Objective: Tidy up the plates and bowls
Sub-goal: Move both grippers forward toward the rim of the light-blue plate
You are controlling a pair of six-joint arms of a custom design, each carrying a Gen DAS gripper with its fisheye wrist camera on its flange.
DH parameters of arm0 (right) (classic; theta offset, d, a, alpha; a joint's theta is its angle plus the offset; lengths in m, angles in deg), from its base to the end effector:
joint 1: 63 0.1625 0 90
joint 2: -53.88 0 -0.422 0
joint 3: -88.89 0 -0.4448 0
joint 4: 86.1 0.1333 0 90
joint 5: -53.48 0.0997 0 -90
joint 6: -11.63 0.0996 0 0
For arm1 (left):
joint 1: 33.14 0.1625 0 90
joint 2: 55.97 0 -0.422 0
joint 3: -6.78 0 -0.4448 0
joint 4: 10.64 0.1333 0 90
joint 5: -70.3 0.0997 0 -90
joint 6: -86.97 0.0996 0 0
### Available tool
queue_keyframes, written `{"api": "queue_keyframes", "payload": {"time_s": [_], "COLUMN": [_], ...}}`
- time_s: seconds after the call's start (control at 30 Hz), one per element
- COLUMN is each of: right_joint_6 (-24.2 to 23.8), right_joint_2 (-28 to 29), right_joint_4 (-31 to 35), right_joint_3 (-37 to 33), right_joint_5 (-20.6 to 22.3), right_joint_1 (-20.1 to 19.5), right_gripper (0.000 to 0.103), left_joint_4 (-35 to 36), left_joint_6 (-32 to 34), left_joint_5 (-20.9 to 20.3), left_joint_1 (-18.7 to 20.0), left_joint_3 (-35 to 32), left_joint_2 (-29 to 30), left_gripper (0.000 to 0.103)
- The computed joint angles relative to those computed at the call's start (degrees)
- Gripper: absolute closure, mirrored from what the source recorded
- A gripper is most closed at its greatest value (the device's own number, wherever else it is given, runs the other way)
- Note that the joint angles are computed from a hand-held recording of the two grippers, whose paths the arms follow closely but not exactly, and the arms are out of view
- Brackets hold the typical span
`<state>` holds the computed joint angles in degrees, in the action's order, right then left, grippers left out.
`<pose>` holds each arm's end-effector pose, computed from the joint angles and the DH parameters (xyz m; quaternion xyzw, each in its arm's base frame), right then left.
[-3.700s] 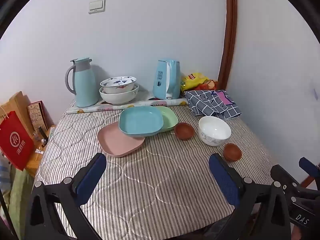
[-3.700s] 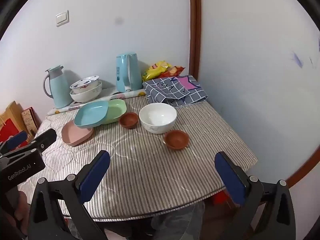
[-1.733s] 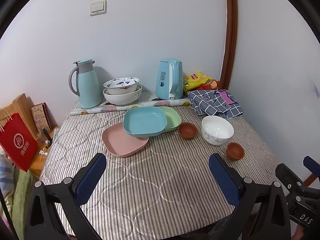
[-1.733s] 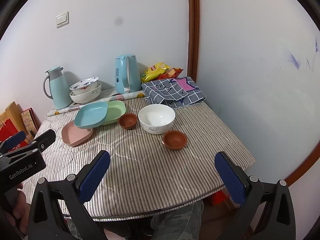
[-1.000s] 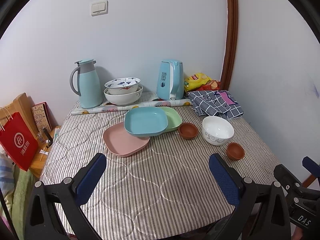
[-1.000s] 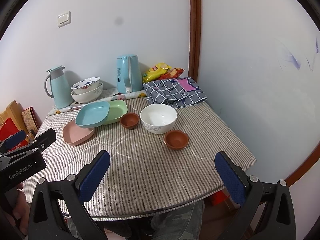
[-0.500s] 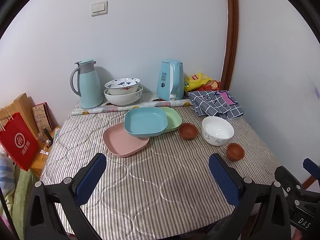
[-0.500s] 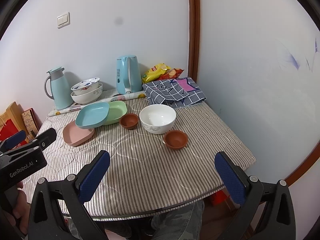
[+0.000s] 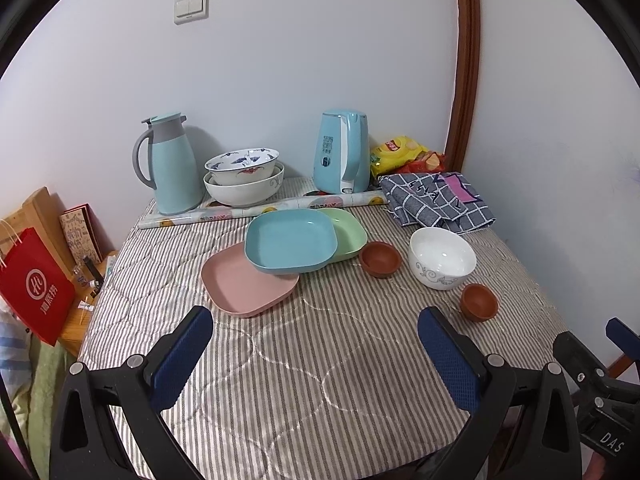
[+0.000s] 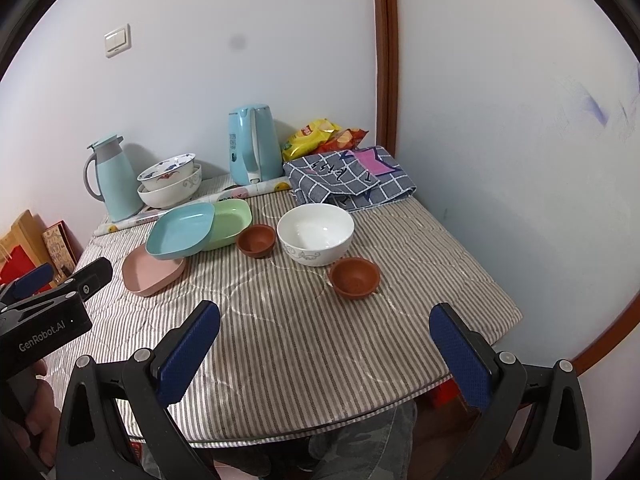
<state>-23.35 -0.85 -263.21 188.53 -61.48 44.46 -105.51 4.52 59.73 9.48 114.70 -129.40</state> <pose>0.2951 -0.6339 0.1931 0.3327 -0.8516 0.3167 0.2528 -0.2589 -0.5525 0.2499 -0.0683 0.7583 -0.4761 0.4400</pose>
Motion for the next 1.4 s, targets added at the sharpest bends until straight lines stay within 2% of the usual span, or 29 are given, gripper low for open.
{"api": "queue_keyframes", "payload": {"time_s": [0.13,0.43,0.63,0.9,1.0,1.2,1.4], "right_joint_6": [0.2,0.7,2.0,7.1,6.9,7.0,5.6], "right_joint_2": [1.3,3.9,5.9,9.7,11.5,15.3,19.7], "right_joint_4": [1.1,3.8,5.2,11.6,12.4,15.0,16.9], "right_joint_3": [-1.8,-6.3,-9.4,-15.4,-17.5,-21.8,-26.3], "right_joint_5": [-0.1,0.4,0.6,3.4,3.4,4.2,3.0], "right_joint_1": [0.1,1.2,1.3,0.8,1.2,1.6,2.1], "right_gripper": [0.0,0.0,0.0,0.001,0.001,0.001,0.003], "left_joint_4": [-3.0,-17.0,-22.0,-26.5,-26.6,-33.3,-37.5], "left_joint_6": [3.4,16.4,22.3,27.6,28.3,33.6,37.8], "left_joint_5": [0.3,0.0,-1.1,-1.8,-2.0,-3.3,-4.5], "left_joint_1": [0.8,3.6,5.8,9.0,10.3,12.9,15.8], "left_joint_3": [-0.3,-0.5,-1.4,-2.5,-3.3,-3.7,-5.3], "left_joint_2": [-0.3,-0.6,-0.4,-0.6,-0.6,-0.3,0.6], "left_gripper": [0.0,0.0,0.0,0.0,0.0,0.0,0.0]}}
